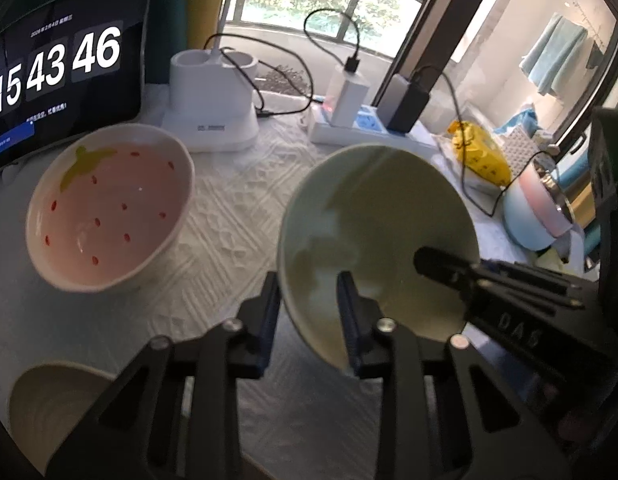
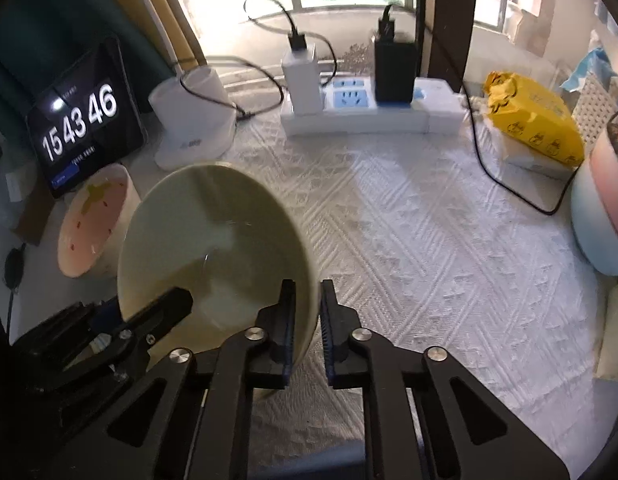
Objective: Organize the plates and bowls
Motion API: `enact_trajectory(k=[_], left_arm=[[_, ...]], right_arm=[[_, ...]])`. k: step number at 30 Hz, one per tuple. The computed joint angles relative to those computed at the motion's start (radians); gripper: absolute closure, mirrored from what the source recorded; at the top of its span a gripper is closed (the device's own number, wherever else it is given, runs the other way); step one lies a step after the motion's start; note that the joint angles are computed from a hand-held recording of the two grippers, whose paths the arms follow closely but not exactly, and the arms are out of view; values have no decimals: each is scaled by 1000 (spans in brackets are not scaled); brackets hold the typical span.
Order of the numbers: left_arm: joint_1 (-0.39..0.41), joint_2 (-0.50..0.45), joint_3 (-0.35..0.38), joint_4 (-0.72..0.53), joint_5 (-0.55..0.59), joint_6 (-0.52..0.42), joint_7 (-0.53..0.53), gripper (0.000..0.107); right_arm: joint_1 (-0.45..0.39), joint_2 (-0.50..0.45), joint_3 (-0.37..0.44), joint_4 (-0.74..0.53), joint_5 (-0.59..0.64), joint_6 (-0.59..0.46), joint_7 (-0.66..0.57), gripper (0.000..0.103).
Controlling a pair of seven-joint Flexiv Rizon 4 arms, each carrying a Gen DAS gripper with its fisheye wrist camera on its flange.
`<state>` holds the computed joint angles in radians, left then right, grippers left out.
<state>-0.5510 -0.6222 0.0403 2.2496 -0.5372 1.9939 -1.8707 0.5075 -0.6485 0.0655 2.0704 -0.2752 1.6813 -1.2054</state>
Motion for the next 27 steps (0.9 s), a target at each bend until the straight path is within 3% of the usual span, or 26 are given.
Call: enact_trajectory(k=[6, 13, 20, 27], left_arm=[[-103, 38, 40, 20, -81, 63, 41, 77], [-262, 90, 54, 27, -303, 136, 205, 77], [-334, 109, -13, 20, -468, 201, 339, 77], [-334, 61, -124, -17, -575, 189, 439, 77]], right_arm=[[26, 70, -37, 75, 34, 90, -11, 93], [18, 186, -35, 194, 96, 180, -59, 93], [17, 286, -30, 314, 179, 231, -108, 93], [-127, 275, 67, 400, 169, 266, -91, 93]])
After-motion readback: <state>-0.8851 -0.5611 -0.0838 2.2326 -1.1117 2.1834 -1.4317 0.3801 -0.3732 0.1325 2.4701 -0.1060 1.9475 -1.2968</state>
